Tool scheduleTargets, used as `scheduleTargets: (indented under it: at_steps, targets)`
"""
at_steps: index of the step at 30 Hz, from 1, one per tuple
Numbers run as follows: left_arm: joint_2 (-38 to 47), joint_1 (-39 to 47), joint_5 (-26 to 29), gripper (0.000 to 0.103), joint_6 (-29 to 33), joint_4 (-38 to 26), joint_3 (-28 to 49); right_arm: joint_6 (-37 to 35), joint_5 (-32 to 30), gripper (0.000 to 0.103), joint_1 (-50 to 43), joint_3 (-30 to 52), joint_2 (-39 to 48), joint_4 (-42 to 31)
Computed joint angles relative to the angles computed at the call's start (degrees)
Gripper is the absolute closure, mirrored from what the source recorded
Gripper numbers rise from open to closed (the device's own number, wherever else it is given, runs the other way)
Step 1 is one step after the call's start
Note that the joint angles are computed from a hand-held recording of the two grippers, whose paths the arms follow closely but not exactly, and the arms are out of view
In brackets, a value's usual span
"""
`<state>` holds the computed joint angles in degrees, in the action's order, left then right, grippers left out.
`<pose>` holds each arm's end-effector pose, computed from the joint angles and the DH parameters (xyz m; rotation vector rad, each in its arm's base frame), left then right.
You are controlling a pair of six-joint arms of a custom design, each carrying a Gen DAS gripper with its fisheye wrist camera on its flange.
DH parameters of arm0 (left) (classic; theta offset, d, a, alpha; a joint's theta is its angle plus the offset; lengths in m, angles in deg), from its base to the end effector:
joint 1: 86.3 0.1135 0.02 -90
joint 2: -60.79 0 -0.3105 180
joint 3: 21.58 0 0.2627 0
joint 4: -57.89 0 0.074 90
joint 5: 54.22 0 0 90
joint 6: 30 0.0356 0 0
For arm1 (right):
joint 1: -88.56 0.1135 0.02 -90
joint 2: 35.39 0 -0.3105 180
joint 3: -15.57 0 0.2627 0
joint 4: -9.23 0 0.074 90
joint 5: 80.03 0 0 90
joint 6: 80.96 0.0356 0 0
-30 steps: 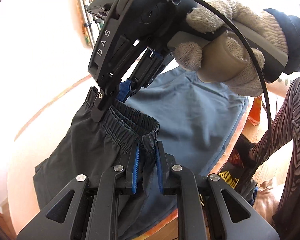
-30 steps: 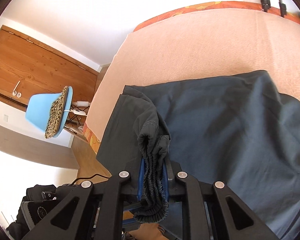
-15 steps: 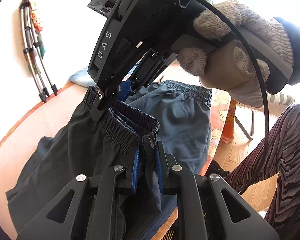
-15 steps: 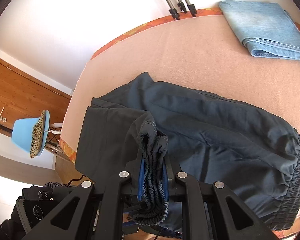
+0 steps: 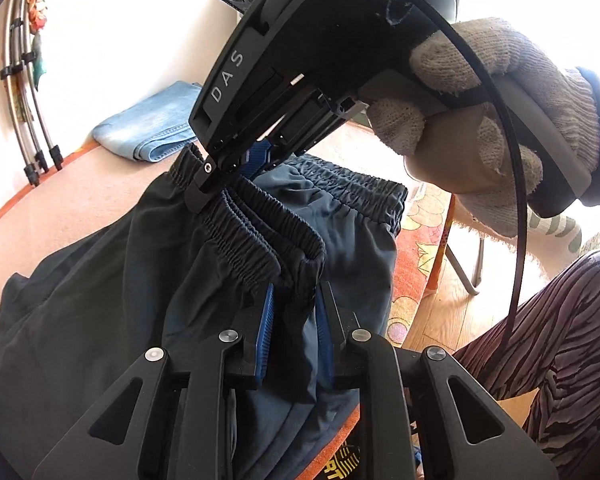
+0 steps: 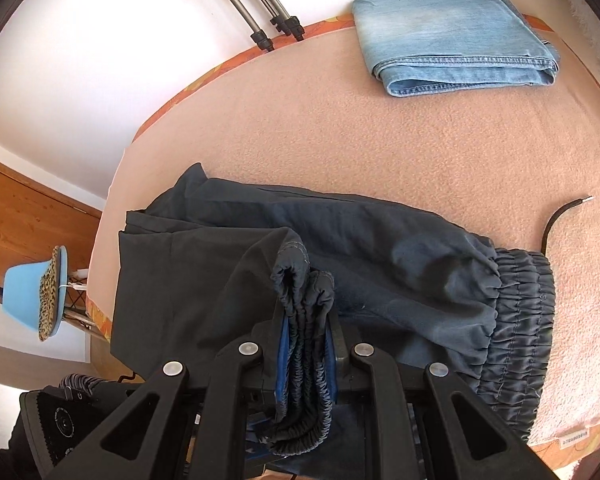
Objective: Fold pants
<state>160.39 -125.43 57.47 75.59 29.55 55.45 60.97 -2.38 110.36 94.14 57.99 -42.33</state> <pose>0.2879 -0.2512 0.2357 1.2868 2.1206 -0.6433 0.3090 0.1318 0.2567 0.6849 2.7952 0.6101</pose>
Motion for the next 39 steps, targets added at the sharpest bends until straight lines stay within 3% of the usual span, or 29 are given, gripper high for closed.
scheduleTargets:
  at_steps: [7,10,11,12,17,23,30,31,32,33,36,39]
  targets:
    - [-1.5,2.4,3.2,0.073,-0.1,-7.1,0.1,-3.2,0.7,0.09,-2.9,-1.3,-0.9,-2.2]
    - [-5.1,7.2,3.5,0.071,0.9,-9.9,-1.1,-3.8,3.0,0.075,-2.2,-0.2,0.3,-5.2]
    - [-6.3,9.3,3.2,0.07,1.5,-11.0,-1.4,-4.5,4.9,0.062,-1.7,0.8,0.8,-7.3]
    - [-7.3,11.6,2.6,0.07,2.2,-11.8,-1.7,-4.9,7.7,0.058,-1.0,2.0,1.1,-9.9]
    - [-9.7,24.5,0.4,0.069,4.8,-14.5,-2.5,-3.4,14.7,0.053,2.0,2.6,-4.0,-11.9]
    - [-7.8,35.4,-1.3,0.069,6.2,-13.5,-3.5,-1.7,16.9,0.054,9.6,4.4,-1.0,-13.7]
    - [-6.6,40.8,-1.8,0.069,7.1,-13.1,-5.0,4.6,13.5,0.054,9.9,-1.6,-1.3,-12.3]
    - [-6.4,41.5,-1.6,0.069,6.7,-13.4,-4.6,4.7,12.9,0.058,10.0,-2.0,-1.3,-11.9]
    - [-6.0,42.0,-1.6,0.069,5.8,-13.6,-4.2,4.8,12.4,0.072,10.1,-2.1,-1.2,-11.6]
    - [-5.6,42.7,-1.5,0.069,5.2,-14.0,-3.8,4.4,12.4,0.078,10.2,-1.6,-0.7,-12.4]
    - [-5.1,44.4,-1.0,0.068,4.7,-16.2,-2.9,2.7,13.8,0.084,10.5,0.1,-0.2,-16.1]
    - [-5.7,45.3,-0.9,0.06,5.2,-16.9,-3.6,1.1,16.0,0.084,11.1,1.7,0.1,-20.4]
